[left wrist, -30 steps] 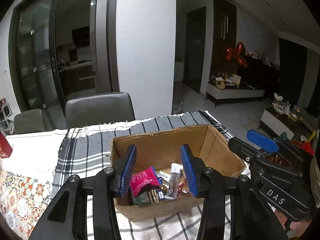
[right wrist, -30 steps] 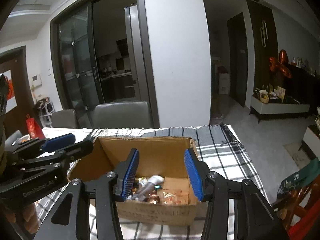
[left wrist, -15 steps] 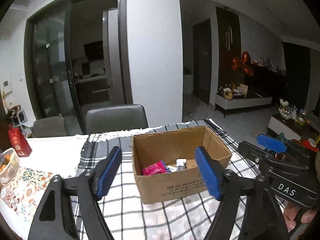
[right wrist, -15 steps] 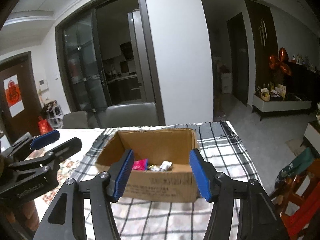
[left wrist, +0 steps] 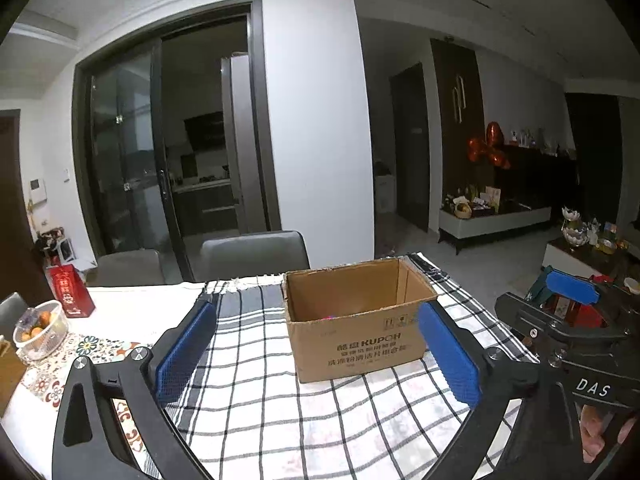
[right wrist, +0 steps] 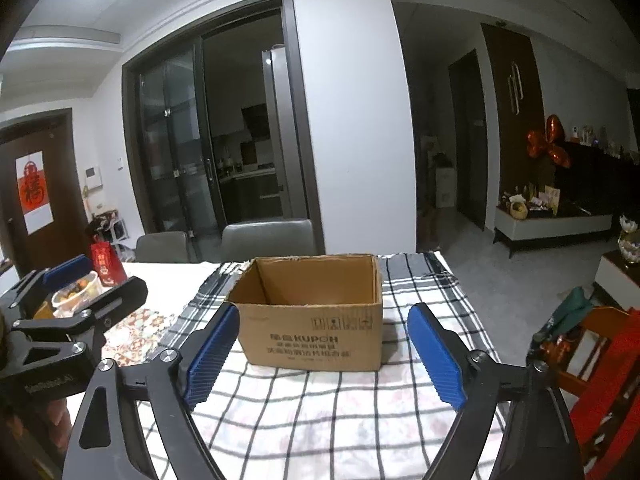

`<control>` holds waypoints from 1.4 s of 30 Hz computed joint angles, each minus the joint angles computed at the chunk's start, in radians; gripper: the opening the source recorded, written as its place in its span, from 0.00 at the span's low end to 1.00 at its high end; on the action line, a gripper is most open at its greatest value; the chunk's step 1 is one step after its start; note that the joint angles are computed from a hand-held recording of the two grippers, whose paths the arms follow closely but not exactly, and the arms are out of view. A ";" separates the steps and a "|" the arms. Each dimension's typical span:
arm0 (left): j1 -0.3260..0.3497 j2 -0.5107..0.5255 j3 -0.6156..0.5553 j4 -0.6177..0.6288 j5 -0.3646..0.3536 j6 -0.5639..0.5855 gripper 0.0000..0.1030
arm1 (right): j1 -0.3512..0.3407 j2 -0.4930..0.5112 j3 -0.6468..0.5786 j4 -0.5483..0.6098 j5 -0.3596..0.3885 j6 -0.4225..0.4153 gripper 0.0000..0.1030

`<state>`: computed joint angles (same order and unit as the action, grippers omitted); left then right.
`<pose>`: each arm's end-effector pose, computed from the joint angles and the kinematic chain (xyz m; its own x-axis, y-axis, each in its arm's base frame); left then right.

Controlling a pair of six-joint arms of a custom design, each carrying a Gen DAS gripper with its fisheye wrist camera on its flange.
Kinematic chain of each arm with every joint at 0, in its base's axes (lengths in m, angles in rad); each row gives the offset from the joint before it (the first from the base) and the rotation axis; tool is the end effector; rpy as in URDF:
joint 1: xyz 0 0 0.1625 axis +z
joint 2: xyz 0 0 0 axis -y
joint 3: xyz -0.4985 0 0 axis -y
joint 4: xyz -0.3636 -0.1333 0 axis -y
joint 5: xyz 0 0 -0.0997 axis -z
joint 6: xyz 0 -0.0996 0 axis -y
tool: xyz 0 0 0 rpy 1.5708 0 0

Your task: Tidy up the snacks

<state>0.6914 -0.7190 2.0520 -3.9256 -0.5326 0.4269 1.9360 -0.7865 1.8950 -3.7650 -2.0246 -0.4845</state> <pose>-0.2886 -0.5233 0.1961 -0.6436 0.0673 -0.7624 0.7344 0.3349 -0.5904 0.3123 -0.5657 0.2364 -0.7879 -0.1664 0.5929 -0.6029 0.4046 -0.6876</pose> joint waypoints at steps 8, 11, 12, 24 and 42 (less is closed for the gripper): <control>-0.056 -0.021 0.092 -0.031 0.049 -0.063 1.00 | 0.029 -0.020 0.075 -0.089 -0.045 -0.035 0.90; -0.073 -0.022 0.116 -0.038 0.071 -0.078 1.00 | 0.033 -0.026 0.101 -0.119 -0.050 -0.041 0.90; -0.079 -0.021 0.127 -0.051 0.079 -0.077 1.00 | 0.034 -0.028 0.107 -0.125 -0.050 -0.041 0.90; -0.092 -0.014 0.166 -0.086 0.096 -0.110 1.00 | 0.045 -0.036 0.130 -0.139 -0.074 -0.051 0.90; -0.093 0.008 0.164 -0.159 0.110 -0.064 1.00 | 0.042 -0.042 0.146 -0.133 -0.081 -0.024 0.90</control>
<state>0.5984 -0.7109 2.2162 -4.0850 -0.4221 0.3628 1.9778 -0.8288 2.0410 -3.8978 -2.1058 -0.5088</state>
